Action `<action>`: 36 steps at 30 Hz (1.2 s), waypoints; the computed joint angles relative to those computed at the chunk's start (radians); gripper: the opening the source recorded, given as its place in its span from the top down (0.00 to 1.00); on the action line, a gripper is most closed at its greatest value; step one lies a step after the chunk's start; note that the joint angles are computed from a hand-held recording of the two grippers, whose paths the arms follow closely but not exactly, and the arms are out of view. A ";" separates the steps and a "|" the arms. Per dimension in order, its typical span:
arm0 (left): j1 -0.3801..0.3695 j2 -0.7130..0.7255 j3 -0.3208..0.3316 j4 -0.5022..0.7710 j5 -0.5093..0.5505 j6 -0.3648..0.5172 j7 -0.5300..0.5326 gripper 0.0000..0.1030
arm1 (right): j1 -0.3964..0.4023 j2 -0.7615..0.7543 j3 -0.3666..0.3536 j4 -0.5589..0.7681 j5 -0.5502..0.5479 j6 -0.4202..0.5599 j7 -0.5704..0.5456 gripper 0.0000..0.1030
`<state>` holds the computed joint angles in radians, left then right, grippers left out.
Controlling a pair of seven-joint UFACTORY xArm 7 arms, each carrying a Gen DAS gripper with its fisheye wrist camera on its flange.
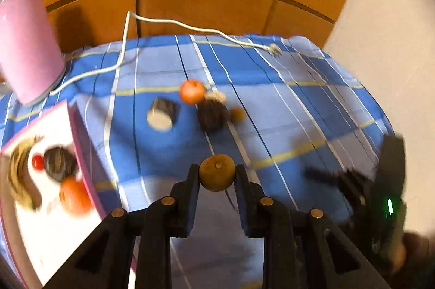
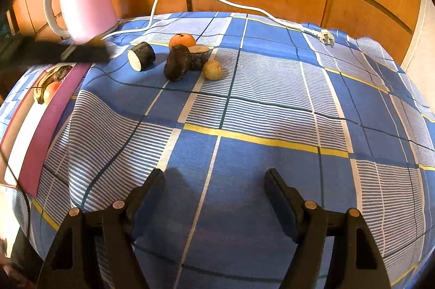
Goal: Organize fruits
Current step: 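Carry the tan fruit toward the tray while the right tool approaches the dark round fruit, then drop the tan fruit in the tray with the left gripper while the right grasps the dark fruit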
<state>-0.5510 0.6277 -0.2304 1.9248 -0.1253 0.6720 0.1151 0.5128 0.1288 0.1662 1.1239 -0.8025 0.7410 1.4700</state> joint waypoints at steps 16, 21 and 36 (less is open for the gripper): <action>0.140 -0.269 -0.080 -0.441 -0.235 -0.198 0.113 0.75 | -0.035 -0.010 -0.012 0.033 0.134 -0.042 -0.060 0.49; 0.159 -0.296 -0.085 -0.478 -0.291 -0.224 0.145 0.75 | -0.057 0.025 -0.028 0.096 0.160 -0.089 -0.089 0.53; 0.168 -0.333 -0.067 -0.516 -0.324 -0.243 0.149 0.75 | -0.023 0.302 -0.126 0.450 0.294 -0.027 -0.342 0.75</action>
<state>-0.3830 0.2949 -0.2970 1.4087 -0.4497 0.4293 0.2638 0.4899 0.4305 0.0406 1.5740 -0.5084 0.7137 1.1280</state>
